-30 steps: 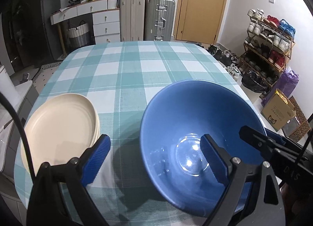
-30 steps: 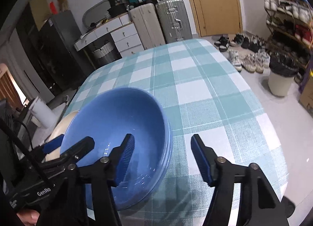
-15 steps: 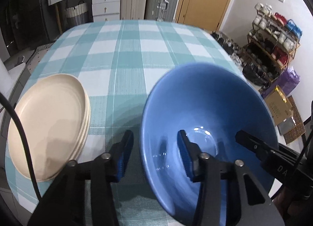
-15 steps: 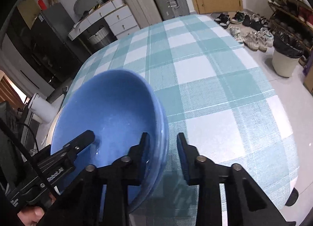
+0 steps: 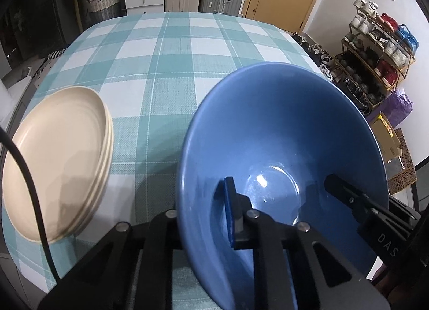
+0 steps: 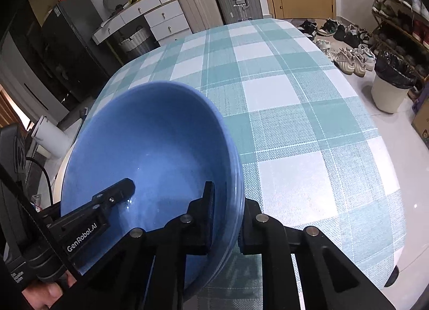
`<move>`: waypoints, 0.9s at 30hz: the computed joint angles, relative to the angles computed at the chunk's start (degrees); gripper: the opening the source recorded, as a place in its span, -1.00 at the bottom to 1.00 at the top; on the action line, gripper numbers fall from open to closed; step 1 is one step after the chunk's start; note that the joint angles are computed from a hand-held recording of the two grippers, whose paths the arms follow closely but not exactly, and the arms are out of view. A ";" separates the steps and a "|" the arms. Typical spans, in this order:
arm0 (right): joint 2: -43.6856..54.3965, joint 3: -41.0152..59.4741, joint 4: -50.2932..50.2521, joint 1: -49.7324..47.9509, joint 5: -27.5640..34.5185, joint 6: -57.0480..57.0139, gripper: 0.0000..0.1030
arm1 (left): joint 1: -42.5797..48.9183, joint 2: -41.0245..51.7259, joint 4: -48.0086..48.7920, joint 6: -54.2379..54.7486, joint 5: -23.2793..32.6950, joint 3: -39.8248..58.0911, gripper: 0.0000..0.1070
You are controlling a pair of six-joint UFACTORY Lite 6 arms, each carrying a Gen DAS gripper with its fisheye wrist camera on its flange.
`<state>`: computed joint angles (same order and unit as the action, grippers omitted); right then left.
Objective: Organize plates and bowls
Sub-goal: 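Lift the blue bowl stack off the table with both grippers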
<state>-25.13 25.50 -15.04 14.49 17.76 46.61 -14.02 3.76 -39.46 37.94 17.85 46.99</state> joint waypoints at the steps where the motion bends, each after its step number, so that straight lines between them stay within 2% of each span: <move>1: -0.04 -0.03 0.06 -0.02 -0.03 0.03 -0.75 | 0.03 -0.05 -0.05 0.04 0.03 -0.01 -0.75; 20: -3.13 -1.27 -3.84 0.41 0.28 4.00 -0.77 | 1.40 -2.96 -3.94 4.14 1.01 -1.30 -0.78; 27: -5.99 -1.02 -10.72 4.64 3.33 12.13 -0.77 | 2.83 -6.92 -3.56 3.59 2.02 -3.07 -0.78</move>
<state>-31.12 24.48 -25.76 19.13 21.09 58.74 -11.18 -3.16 -43.02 41.53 19.87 43.92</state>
